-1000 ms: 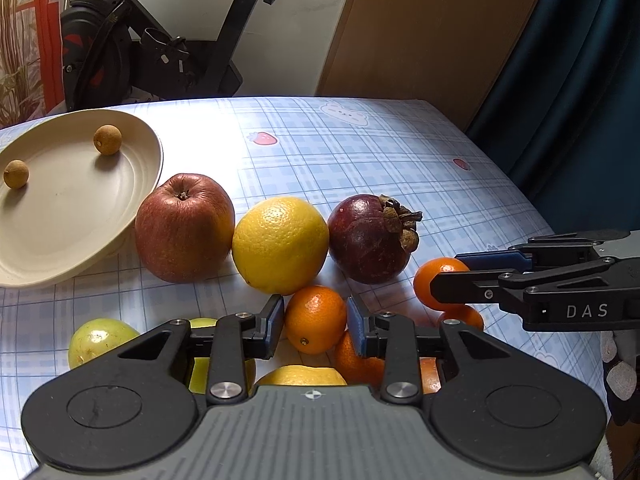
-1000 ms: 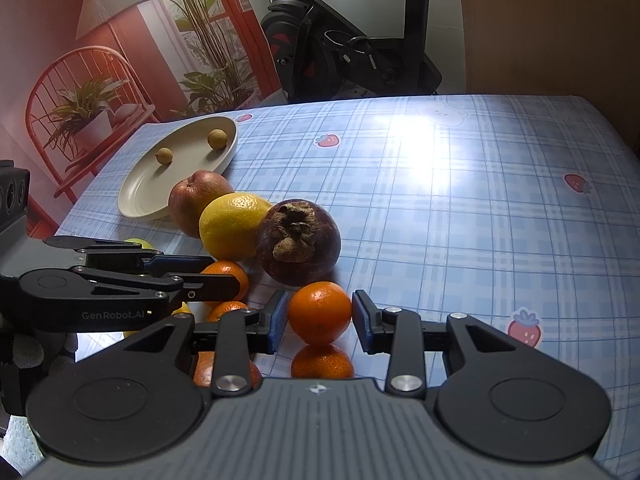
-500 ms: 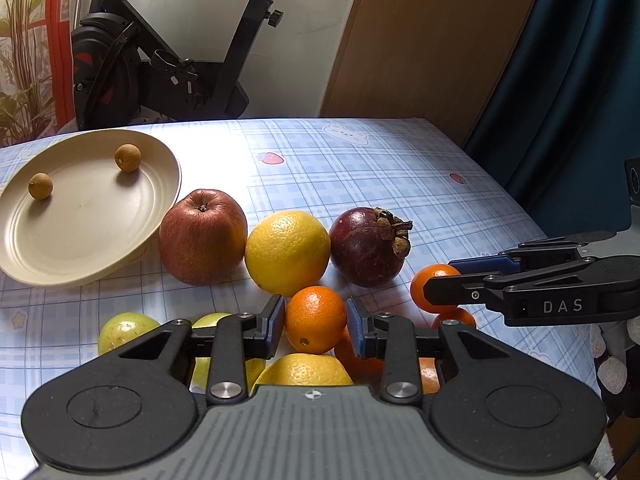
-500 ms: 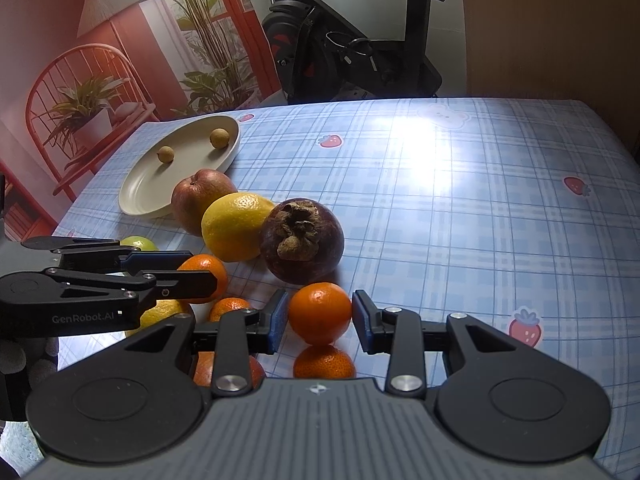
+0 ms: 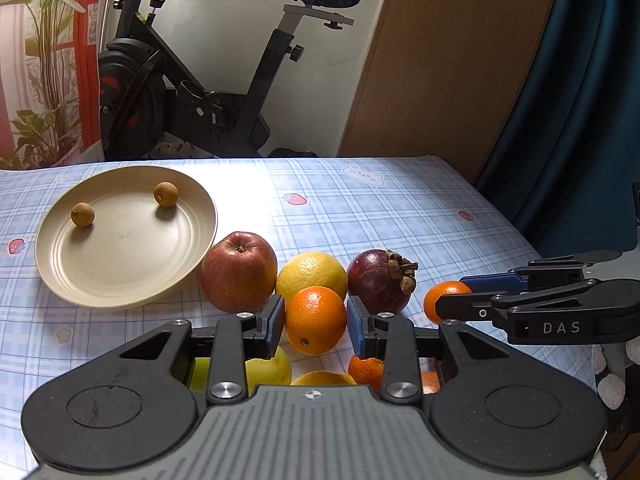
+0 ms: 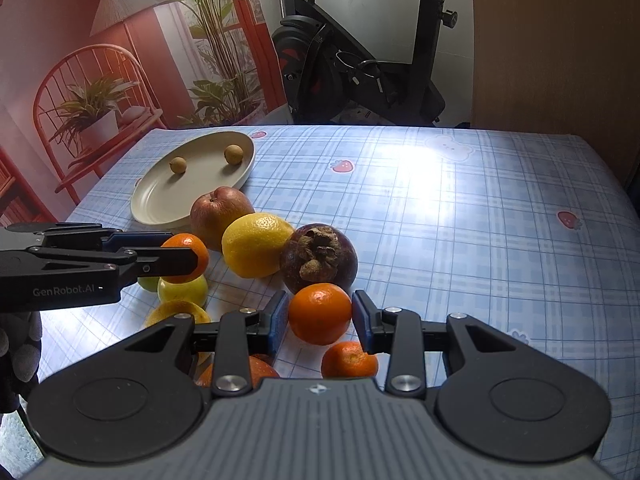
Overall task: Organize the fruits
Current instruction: 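Lift both held tangerines and carry them over the beige plate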
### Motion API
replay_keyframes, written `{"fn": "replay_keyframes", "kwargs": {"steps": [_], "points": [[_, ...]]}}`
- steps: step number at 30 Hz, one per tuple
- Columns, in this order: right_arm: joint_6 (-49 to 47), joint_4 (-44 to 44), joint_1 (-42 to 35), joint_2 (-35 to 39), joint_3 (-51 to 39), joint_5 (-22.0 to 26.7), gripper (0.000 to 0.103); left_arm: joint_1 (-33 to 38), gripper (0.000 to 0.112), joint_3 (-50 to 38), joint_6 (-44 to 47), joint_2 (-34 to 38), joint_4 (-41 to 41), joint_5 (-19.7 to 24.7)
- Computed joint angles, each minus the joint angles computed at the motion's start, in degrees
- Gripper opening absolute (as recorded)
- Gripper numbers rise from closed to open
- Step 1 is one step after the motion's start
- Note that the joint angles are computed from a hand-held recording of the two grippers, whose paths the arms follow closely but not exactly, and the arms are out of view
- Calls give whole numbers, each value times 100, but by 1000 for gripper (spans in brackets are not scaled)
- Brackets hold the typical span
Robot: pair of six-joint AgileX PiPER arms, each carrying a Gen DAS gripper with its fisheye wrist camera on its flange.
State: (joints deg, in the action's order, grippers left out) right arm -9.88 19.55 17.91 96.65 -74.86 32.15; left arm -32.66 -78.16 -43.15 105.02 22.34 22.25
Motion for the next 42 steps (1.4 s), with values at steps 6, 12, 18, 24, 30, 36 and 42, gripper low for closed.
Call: {"fn": "replay_keyframes", "kwargs": {"steps": [6,12,18,24,30,36,42], "points": [[178,-268,196,40,-273,-3,37,73,36,92,-503,-183,474,125],[378,-539,381,161,-624,39,37,191,36,258,-920,-472,756,205],[492,-640,511,370,-1060,92,37,329,36,332,-1101,-706,953,347],[527,-638,632,633,-1514,100,37,538,36,376,-1095,-900,1014,466],[557,-686,800,1063,-2306,283,37,878,36,284,-666,-1048,791,584],[538,-727,899,1810,-3485,607,37,1405,36,-51,152,-950,211,750],[489,-775,952,2981,-5292,1328,37,1824,36,-464,929,-562,-314,868]]}}
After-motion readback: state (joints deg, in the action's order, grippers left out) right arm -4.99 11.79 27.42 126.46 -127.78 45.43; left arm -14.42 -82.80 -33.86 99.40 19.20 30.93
